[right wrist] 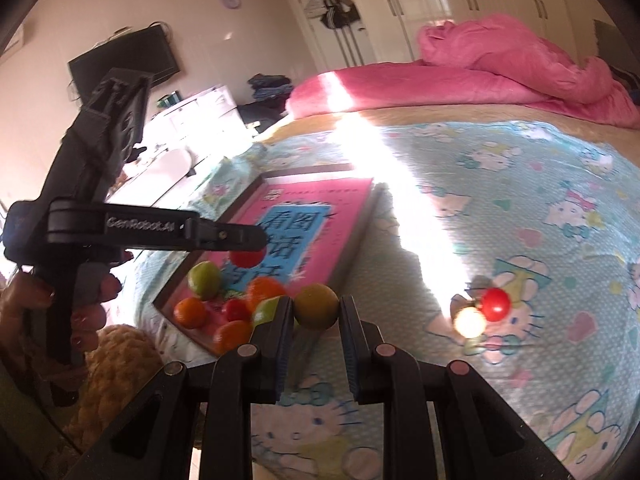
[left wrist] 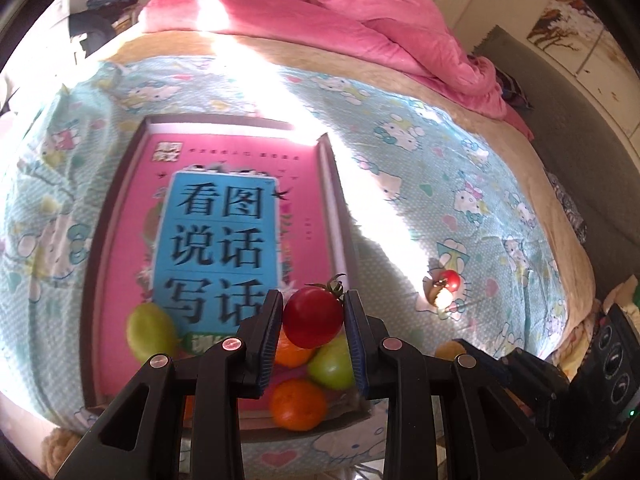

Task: Organize fruits
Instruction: 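Carry the red tomato over the book while the right gripper carries the yellow fruit there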

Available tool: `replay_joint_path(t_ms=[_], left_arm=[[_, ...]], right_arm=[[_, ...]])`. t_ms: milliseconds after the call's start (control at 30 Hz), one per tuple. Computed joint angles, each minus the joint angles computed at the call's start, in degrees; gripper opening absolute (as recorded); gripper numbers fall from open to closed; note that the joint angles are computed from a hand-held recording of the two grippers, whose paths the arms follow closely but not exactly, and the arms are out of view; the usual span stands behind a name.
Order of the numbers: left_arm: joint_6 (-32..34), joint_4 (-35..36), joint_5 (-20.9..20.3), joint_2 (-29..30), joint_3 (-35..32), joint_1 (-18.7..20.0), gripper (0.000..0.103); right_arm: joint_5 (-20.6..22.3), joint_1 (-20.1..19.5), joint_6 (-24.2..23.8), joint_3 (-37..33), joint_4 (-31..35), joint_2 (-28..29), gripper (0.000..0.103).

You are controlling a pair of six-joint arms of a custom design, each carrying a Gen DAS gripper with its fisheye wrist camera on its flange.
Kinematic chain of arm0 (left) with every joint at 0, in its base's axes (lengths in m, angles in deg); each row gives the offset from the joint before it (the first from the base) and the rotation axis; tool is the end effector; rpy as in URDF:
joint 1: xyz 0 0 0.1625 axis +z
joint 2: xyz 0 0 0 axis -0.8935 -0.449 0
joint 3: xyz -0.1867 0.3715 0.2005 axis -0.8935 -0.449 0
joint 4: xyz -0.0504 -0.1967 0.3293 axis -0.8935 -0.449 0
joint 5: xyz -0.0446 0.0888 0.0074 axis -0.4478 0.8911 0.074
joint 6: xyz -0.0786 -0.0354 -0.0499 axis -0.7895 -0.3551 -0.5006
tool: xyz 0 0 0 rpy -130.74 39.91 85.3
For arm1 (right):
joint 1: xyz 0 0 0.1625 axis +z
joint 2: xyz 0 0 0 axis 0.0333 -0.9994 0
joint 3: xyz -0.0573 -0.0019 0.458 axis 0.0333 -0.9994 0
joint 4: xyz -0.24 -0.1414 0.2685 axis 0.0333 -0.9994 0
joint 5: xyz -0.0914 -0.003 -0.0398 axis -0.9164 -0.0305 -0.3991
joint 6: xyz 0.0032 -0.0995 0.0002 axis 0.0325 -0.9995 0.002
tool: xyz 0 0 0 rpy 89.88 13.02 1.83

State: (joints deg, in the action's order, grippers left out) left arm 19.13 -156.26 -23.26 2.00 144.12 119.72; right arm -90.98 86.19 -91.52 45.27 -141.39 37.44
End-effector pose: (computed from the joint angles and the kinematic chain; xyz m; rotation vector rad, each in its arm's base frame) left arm -0.3096 -0.8143 0.1076 0.2415 2.5844 -0.6687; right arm 0.1065 -0.7641 0.2588 0.8633 -2.6657 0.8269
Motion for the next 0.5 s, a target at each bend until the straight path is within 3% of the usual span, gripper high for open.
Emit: replay_joint_path(t_ms=[267, 500], left_arm=[[-2.88, -4.16, 1.99, -5.33, 8.01, 1.33, 0.032], [-5.03, -6.22, 3.75, -8.85, 13.43, 2.31, 0.032]], right_arm=[[-1.29, 2.31, -2.12, 1.88, 0.28, 0.87, 0.024], [-2.82, 3.52, -2.88, -0.6, 1.67, 3.1, 0.024]])
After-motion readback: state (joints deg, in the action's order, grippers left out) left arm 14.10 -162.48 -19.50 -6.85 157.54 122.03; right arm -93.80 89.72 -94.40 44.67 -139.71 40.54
